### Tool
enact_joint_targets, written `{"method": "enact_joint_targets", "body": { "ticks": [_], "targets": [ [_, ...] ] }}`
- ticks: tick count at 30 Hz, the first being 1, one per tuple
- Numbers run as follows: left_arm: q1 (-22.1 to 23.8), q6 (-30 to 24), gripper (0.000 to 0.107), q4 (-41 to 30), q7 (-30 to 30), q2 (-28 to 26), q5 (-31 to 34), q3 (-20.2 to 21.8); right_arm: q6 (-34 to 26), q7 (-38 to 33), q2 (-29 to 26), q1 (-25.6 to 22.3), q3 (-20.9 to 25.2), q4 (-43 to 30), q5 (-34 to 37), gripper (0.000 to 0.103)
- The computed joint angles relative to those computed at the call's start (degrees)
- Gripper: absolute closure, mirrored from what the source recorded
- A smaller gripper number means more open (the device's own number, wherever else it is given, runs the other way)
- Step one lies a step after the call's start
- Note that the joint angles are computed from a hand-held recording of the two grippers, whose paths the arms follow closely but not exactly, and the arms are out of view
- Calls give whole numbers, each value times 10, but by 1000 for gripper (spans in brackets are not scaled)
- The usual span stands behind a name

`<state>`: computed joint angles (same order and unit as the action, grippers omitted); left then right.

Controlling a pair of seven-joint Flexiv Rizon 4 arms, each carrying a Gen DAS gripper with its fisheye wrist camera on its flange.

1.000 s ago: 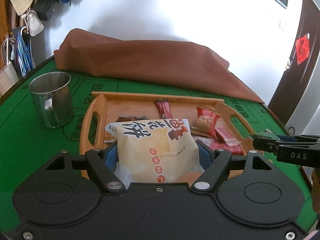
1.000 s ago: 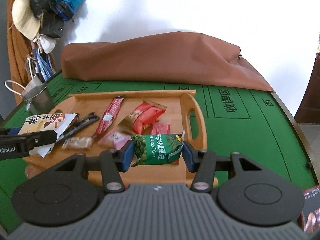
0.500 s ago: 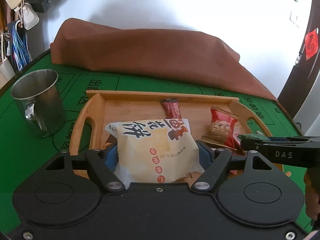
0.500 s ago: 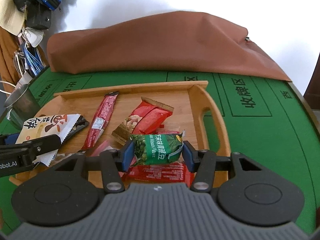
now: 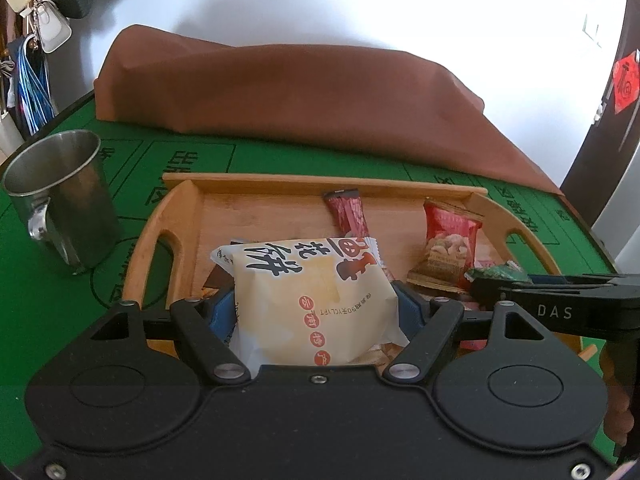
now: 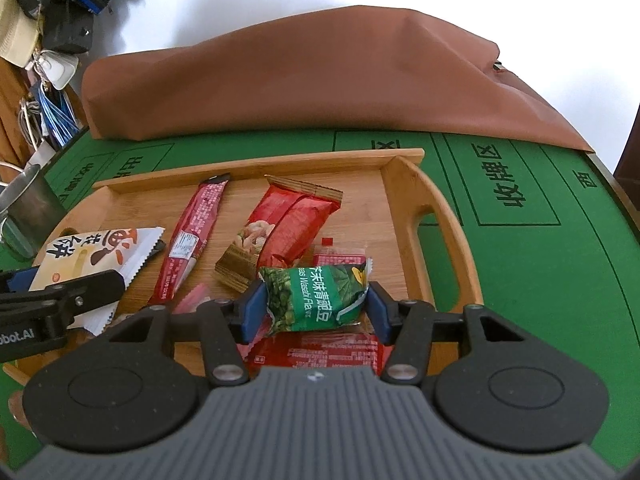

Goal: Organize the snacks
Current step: 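Lift both held bags and carry them over the wooden tray, then open the left tool on the pastry bag while the right tool releases the pea bag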

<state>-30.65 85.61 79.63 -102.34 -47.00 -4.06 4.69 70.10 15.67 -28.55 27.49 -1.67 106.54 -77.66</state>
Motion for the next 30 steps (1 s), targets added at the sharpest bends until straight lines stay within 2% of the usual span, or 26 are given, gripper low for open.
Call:
{"method": "enact_joint_targets", "body": {
  "ticks": [10, 12, 13, 14, 19, 20, 30],
  "targets": [
    [-2, 1, 29, -5, 0, -6, 0, 3, 0, 6, -2, -1, 0, -1, -11, 42],
    [-3, -1, 25, -6, -3, -6, 0, 5, 1, 9, -2, -1, 0, -1, -14, 41],
    [-6, 1, 24, -6, -8, -6, 0, 9, 1, 11, -1, -1, -1, -1, -18, 39],
    [-7, 3, 22, -6, -10, -6, 1, 11, 1, 17, -1, -1, -2, 0, -23, 32],
    [-10, 4, 16, 2, -15, 2, 5, 16, 14, 51, 3, -9, 0, 2, -55, 25],
    [-10, 5, 12, 6, -17, 5, 6, 17, 14, 57, 6, -11, 1, 3, -63, 23],
    [-37, 72, 4, 77, -11, 48, 21, 49, -16, 88, 39, -22, 33, 24, -142, 6]
  ]
}}
